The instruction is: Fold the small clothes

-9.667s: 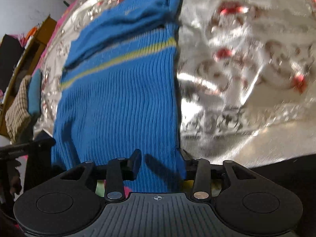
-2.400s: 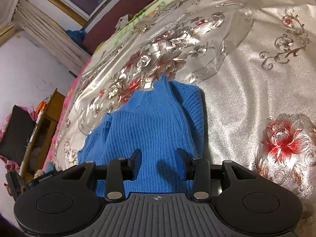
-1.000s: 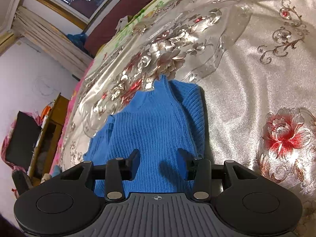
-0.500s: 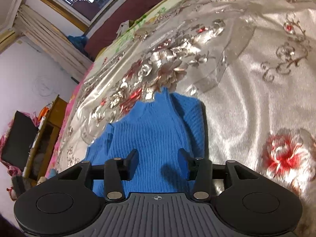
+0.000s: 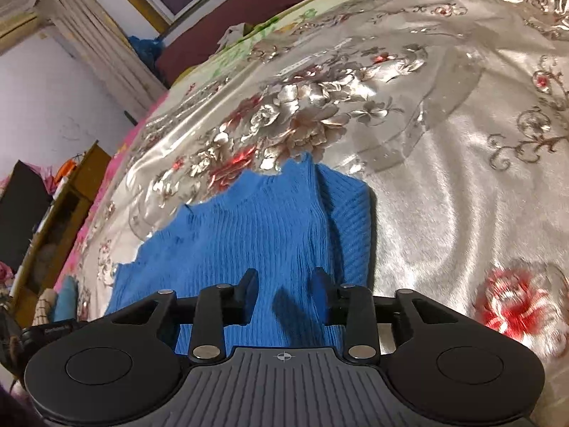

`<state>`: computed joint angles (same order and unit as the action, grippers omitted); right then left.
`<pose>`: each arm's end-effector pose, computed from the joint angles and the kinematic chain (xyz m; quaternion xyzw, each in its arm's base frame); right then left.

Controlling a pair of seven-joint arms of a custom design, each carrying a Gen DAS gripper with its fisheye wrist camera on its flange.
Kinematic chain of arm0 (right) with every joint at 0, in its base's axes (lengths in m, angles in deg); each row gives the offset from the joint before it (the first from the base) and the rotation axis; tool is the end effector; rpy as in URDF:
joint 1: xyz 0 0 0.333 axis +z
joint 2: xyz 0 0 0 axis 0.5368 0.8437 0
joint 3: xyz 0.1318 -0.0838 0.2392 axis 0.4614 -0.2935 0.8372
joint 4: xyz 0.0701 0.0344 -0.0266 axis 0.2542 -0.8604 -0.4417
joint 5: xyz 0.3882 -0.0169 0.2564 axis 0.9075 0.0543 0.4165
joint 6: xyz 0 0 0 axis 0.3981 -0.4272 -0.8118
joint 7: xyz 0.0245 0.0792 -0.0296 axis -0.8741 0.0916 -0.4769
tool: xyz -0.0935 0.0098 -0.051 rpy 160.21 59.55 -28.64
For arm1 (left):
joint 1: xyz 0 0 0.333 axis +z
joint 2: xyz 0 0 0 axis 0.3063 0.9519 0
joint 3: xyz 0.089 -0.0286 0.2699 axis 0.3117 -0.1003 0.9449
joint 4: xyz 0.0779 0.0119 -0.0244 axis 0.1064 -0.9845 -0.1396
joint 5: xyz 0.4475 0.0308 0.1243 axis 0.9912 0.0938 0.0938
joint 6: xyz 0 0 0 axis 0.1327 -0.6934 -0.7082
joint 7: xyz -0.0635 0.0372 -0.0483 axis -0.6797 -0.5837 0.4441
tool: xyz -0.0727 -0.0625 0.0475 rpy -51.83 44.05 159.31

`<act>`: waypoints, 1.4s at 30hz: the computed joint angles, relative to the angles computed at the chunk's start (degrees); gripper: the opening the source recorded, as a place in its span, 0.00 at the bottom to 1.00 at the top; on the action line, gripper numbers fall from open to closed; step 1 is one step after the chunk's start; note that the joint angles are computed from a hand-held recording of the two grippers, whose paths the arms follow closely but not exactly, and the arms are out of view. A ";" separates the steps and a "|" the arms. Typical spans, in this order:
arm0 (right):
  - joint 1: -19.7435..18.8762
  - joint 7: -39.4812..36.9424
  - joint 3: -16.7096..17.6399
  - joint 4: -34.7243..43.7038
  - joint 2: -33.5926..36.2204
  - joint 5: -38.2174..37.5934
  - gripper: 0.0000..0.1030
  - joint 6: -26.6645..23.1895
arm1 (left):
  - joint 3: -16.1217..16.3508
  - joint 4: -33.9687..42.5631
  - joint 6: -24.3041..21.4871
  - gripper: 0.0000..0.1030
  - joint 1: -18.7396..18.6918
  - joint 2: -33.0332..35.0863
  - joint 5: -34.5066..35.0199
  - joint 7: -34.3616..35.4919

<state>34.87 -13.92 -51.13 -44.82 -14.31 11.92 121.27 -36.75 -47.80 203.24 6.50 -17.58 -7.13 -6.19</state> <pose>0.7574 0.0815 0.4876 -0.6840 0.6051 0.0362 0.4058 0.6109 -0.2775 0.4566 -0.8286 0.4148 -0.3532 0.1289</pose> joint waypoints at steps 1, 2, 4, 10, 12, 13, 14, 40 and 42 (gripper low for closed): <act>0.22 0.75 -0.11 0.42 0.45 -0.23 0.34 0.71 | -0.03 0.67 -0.70 0.12 0.02 0.54 -0.47 0.87; 0.44 1.38 -0.19 0.94 0.98 -0.65 0.38 1.45 | -0.07 1.15 -0.97 0.12 0.04 1.00 -1.18 1.98; 0.56 2.11 -0.08 2.84 2.78 -1.16 0.50 1.87 | -0.07 1.83 -0.89 0.12 -0.01 1.72 -1.83 2.83; 0.55 3.73 0.64 5.88 5.42 -3.29 0.16 1.45 | 0.25 2.80 -0.82 0.12 -0.26 2.54 -0.57 1.59; -0.67 1.21 1.58 3.81 3.58 0.09 0.13 2.61 | 0.38 2.50 -0.42 0.12 -0.39 2.15 1.24 0.62; -1.11 -0.33 1.81 2.39 2.28 1.74 0.12 3.54 | 0.44 2.37 -0.11 0.12 -0.46 1.94 2.50 -0.02; -1.35 -1.37 1.80 1.47 1.40 2.95 0.10 4.29 | 0.49 2.34 0.21 0.12 -0.51 1.86 3.68 -0.67; 0.75 -6.28 -0.42 -13.43 -11.32 3.14 0.19 7.51 | -0.37 2.62 -7.61 0.17 -1.71 -0.53 10.85 -4.70; 1.67 -6.45 -1.13 -14.71 -11.84 0.87 0.19 6.20 | -0.88 2.43 -7.29 0.19 -1.97 -0.69 10.83 -3.55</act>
<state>36.54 -20.37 -52.26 -59.54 -26.15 12.79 127.47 -37.63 -45.37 195.94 4.52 -18.27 3.69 -9.74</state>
